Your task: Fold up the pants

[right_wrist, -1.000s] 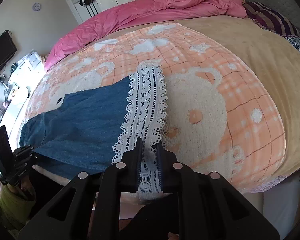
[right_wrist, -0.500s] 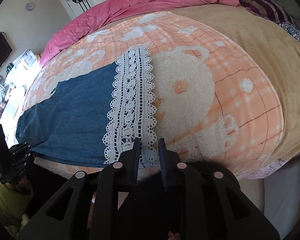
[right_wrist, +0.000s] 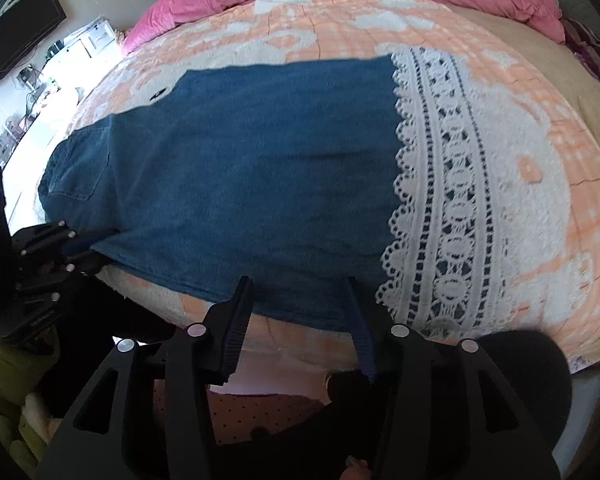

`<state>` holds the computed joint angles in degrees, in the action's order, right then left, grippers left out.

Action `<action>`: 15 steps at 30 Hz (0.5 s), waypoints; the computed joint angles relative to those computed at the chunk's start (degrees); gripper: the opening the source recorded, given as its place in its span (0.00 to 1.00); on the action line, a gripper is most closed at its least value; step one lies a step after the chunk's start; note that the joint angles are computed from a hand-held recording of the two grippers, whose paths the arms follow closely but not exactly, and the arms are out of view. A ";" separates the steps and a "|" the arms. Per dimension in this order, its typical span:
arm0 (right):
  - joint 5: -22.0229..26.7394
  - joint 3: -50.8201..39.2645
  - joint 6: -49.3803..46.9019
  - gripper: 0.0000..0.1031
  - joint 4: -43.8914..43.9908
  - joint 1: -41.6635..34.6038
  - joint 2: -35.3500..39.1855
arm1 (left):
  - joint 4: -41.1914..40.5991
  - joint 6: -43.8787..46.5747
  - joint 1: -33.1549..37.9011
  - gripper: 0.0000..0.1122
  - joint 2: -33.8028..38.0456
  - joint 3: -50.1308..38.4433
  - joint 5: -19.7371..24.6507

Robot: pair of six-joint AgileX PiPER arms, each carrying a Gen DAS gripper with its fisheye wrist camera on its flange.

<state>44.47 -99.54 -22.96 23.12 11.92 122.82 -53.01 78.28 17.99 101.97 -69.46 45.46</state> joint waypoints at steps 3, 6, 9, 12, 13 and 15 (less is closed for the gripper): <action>0.55 0.40 -0.86 0.55 0.58 -0.03 -0.88 | -3.96 1.80 4.35 0.26 -4.58 2.05 0.47; -1.31 2.47 -4.77 0.55 4.00 -0.43 -3.82 | -5.00 -0.60 9.98 0.31 -6.38 0.69 1.15; -3.39 3.75 -8.25 0.55 6.79 0.75 -5.81 | -5.60 -3.54 14.54 0.33 -6.77 -1.01 0.23; -1.37 -0.72 -8.61 0.55 7.11 2.52 -3.25 | -0.58 -11.77 15.28 0.36 -3.77 -6.07 -1.51; -0.55 -2.73 -7.77 0.55 6.11 3.53 -1.90 | 2.63 -15.34 14.29 0.37 -2.72 -7.42 -3.44; 0.55 -5.20 -7.51 0.55 5.28 5.03 0.49 | 13.85 -26.80 11.19 0.51 -0.72 -8.18 -11.43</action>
